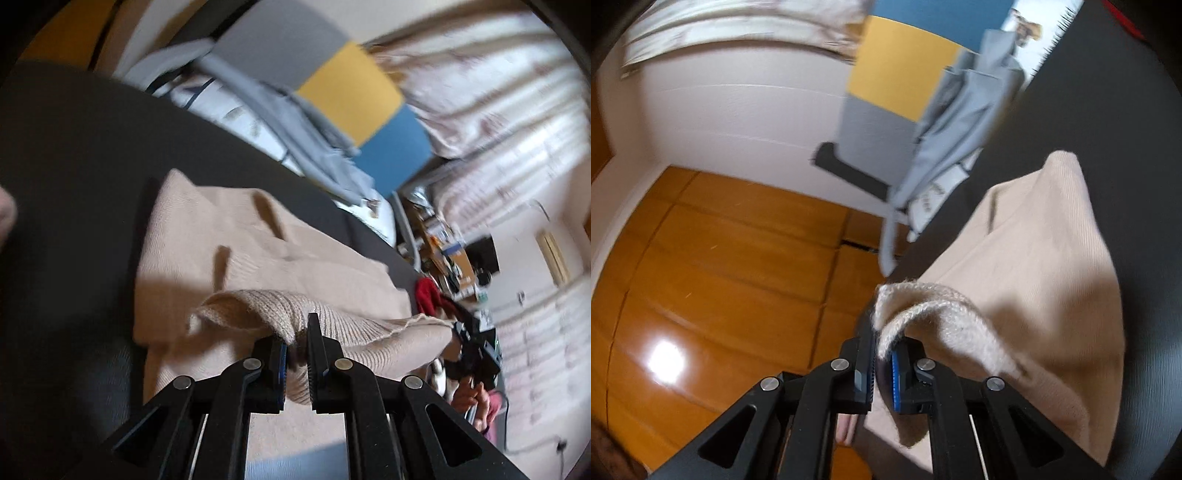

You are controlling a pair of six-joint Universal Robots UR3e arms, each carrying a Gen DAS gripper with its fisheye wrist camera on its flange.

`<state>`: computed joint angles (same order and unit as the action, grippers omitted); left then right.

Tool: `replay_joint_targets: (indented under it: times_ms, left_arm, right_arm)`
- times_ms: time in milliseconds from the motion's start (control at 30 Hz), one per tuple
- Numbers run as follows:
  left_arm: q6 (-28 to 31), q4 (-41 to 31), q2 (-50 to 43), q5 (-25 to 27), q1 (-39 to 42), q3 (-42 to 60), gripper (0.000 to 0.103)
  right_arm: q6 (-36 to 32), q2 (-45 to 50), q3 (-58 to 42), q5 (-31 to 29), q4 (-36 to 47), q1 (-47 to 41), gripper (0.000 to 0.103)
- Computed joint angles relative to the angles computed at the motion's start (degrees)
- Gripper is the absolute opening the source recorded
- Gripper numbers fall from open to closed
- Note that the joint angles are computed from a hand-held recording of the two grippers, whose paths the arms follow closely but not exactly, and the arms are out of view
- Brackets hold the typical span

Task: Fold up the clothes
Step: 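Lift the ribbed hem with both grippers and fold it over the body, then release the hem and press the folded sweater with both grippers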

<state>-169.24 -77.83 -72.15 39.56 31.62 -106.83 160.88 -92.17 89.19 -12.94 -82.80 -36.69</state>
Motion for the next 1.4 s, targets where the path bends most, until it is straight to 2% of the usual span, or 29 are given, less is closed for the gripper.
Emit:
replay_joint_targets:
  times_ms: [67,100,133,200,267,333,367,400,433,467,533,567,633,733,800,900,1000,1033,1100,1167,1233,1300,1367,1400]
  left_arm:
    - [-5.6,6.4,-7.1,0.4,-2.1,1.5,0.009]
    - [-7.8,8.2,-10.3,0.7,-2.9,2.7,0.009]
    - [-9.9,8.7,-14.5,1.0,-3.7,5.0,0.010]
    - [-12.5,6.9,-20.4,0.2,-4.1,8.3,0.010]
    - [-14.5,5.6,-24.7,-0.8,-4.3,11.1,0.011]
    - [-15.3,3.0,-27.9,-2.4,-4.4,14.3,0.019]
    - [-14.9,1.1,-28.7,-4.2,-4.2,15.4,0.031]
    - [-14.6,-0.4,-29.7,-6.5,-3.8,16.4,0.051]
    - [-15.1,-0.5,-30.1,-9.3,-3.3,16.4,0.058]
    - [-15.8,-0.2,-30.5,-11.9,-2.9,16.3,0.063]
    - [-20.1,5.0,-31.0,-13.3,-2.7,15.8,0.063]
    - [-24.4,10.1,-31.2,-11.7,-2.8,15.6,0.064]
    - [-33.7,20.9,-31.2,-5.3,-3.2,15.0,0.064]
    - [-39.1,28.4,-27.7,6.4,-3.8,13.4,0.064]
    - [-35.5,27.9,-24.8,8.8,-4.1,11.5,0.064]
    - [-29.5,27.8,-19.7,21.9,-9.8,9.5,0.065]
    - [-21.9,32.5,-17.2,34.9,-18.4,6.2,0.066]
    - [-20.0,35.1,-17.7,39.1,-22.1,5.8,0.066]
    - [-18.2,37.7,-20.7,48.3,-27.7,7.4,0.067]
    - [-17.5,38.9,-23.3,55.5,-30.0,8.1,0.067]
    - [-18.3,38.7,-25.2,59.9,-30.4,10.0,0.067]
    - [-19.7,38.4,-25.9,58.5,-28.9,10.8,0.073]
    - [-20.4,36.3,-26.9,57.4,-27.6,12.7,0.076]
    - [-20.3,35.4,-28.0,58.1,-28.1,14.0,0.080]
  right_arm:
    - [17.8,6.7,0.1,-3.1,-21.3,3.2,0.005]
    - [24.9,10.0,-1.1,-5.3,-28.7,4.7,0.005]
    - [28.9,12.9,-2.9,-7.5,-31.3,5.8,0.010]
    - [35.6,18.5,-7.3,-12.5,-33.4,7.5,0.026]
    - [39.5,21.5,-8.9,-13.5,-34.4,7.6,0.029]
    - [41.4,23.6,-9.9,-10.8,-34.3,7.0,0.030]
    - [42.5,24.2,-10.0,-9.6,-35.8,6.8,0.031]
    - [43.8,24.7,-10.2,-8.4,-37.6,6.7,0.031]
    - [45.3,25.3,-10.3,-7.3,-39.6,6.6,0.031]
    - [46.7,25.8,-10.0,-7.1,-42.4,6.8,0.032]
    - [49.0,26.4,-10.5,-7.6,-47.0,6.9,0.033]
    - [48.9,26.5,-11.5,-9.0,-47.3,7.1,0.033]
    - [47.3,25.4,-12.5,-12.4,-47.2,7.4,0.033]
    - [40.0,18.7,-9.2,-16.1,-46.4,7.1,0.033]
    - [31.8,13.8,-8.8,-21.1,-41.8,8.3,0.033]
    - [20.3,8.1,-7.6,-30.5,-41.0,13.5,0.033]
    - [10.3,6.7,-10.2,-45.2,-38.8,21.9,0.033]
    - [9.3,9.1,-12.9,-50.8,-39.6,25.9,0.033]
    - [7.1,12.9,-16.8,-56.1,-39.0,30.1,0.033]
    - [8.3,17.5,-21.4,-65.2,-40.0,33.9,0.033]
    - [9.7,20.9,-25.4,-68.2,-38.9,33.8,0.033]
    - [11.2,24.4,-30.1,-70.9,-37.1,33.4,0.033]
    - [11.9,27.8,-35.7,-67.0,-29.6,30.5,0.033]
    - [11.6,28.3,-36.0,-66.5,-28.9,29.9,0.033]
